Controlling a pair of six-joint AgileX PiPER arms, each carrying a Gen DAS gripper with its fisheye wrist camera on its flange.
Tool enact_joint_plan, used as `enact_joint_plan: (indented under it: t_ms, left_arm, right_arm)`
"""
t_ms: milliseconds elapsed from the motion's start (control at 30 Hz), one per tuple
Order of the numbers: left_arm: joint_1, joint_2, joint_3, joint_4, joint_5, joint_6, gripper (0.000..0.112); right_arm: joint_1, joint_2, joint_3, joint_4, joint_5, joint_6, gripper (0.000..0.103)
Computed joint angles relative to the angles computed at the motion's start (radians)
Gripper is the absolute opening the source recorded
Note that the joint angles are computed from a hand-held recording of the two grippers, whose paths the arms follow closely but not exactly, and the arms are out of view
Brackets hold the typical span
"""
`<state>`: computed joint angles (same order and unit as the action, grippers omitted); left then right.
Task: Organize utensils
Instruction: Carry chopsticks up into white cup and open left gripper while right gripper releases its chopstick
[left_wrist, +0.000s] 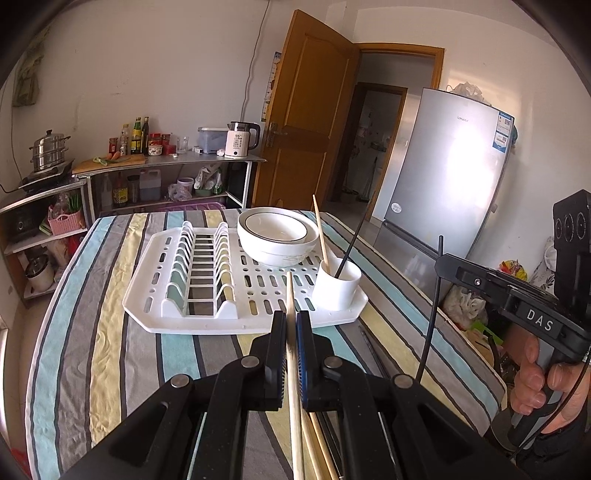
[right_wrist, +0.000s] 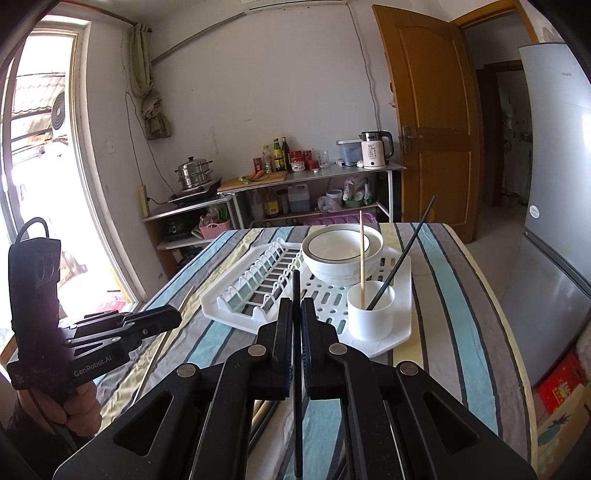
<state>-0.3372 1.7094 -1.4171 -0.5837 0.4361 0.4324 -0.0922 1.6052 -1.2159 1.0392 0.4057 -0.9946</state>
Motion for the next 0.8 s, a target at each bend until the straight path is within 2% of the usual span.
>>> enact_joint_plan:
  t_ms: [333,800]
  left_arm:
    - [0.023,-0.003,0.013,-0.111,0.016,0.094,0.005]
    - [-0.002,-0.027,-0.012,-0.023,0.011,0.045,0.005]
  right_arm:
    - [-0.002,0.007,-0.002,0.003,0.003,-0.007,0.004]
    - [-0.02,-0.01,0.004,0.042,0.004,-0.053,0.004]
